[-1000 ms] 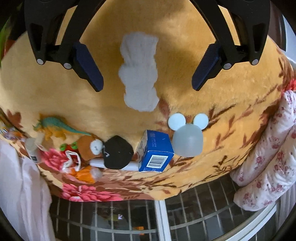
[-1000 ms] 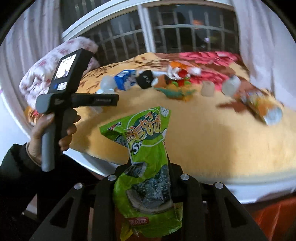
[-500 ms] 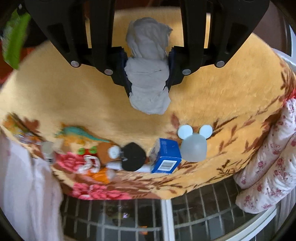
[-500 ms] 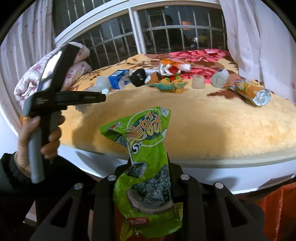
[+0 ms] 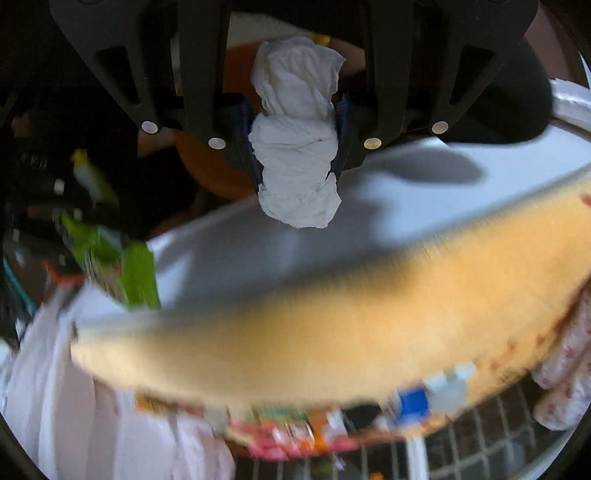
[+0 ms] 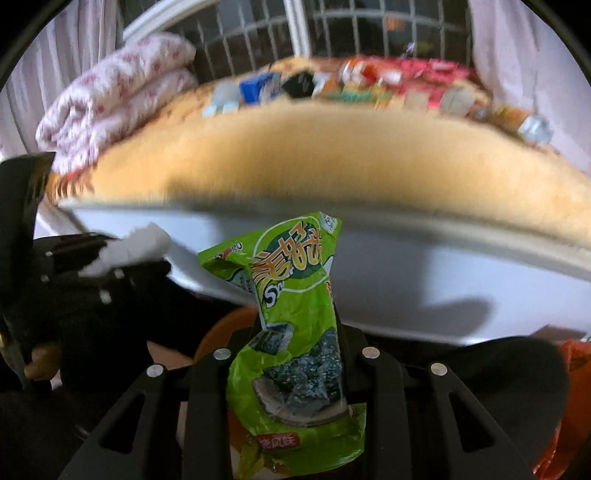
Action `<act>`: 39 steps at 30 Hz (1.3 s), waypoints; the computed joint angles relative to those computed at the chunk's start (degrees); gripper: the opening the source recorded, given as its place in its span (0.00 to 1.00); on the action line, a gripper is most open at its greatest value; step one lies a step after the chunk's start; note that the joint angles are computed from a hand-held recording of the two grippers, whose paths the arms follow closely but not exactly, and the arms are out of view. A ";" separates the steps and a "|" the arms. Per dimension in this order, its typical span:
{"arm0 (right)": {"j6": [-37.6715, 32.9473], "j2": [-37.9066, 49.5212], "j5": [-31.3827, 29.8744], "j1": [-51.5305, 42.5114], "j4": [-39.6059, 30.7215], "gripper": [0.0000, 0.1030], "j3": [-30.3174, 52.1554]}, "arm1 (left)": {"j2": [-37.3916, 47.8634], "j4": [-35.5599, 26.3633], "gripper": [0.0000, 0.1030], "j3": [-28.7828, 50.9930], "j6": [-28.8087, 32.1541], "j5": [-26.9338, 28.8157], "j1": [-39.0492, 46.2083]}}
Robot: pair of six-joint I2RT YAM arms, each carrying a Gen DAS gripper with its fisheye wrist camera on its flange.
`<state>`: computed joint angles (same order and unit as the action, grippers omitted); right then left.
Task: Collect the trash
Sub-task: 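Lower both held items over the orange bin and open both grippers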
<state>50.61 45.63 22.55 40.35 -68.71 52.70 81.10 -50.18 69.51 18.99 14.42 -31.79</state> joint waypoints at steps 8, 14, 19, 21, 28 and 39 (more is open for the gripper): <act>-6.41 1.25 -16.58 -12.29 9.77 0.29 -11.56 | 11.19 0.17 0.31 -1.80 -0.82 -2.59 -1.93; -9.55 4.59 -22.24 -17.03 13.08 0.40 -14.66 | 16.47 -0.26 0.34 -0.66 -1.67 -4.48 -3.08; -10.07 6.85 -21.47 -16.77 13.43 0.69 -15.14 | 21.02 -3.52 0.79 1.82 -3.07 -4.47 -1.93; -10.06 5.62 -21.47 -17.61 12.64 0.69 -15.47 | 20.99 -3.98 0.79 2.01 -2.94 -3.90 -1.37; -14.53 -0.59 -20.52 -24.38 5.47 0.66 -9.54 | 14.28 -5.64 0.79 2.81 -1.35 -2.91 -0.50; -42.34 14.60 -22.88 -48.48 10.28 0.66 17.92 | 5.58 0.97 0.79 11.90 -2.20 -0.25 2.44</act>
<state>8.27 60.24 -0.33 -8.14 -58.43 70.62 86.68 -49.21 81.41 16.79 14.17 -29.35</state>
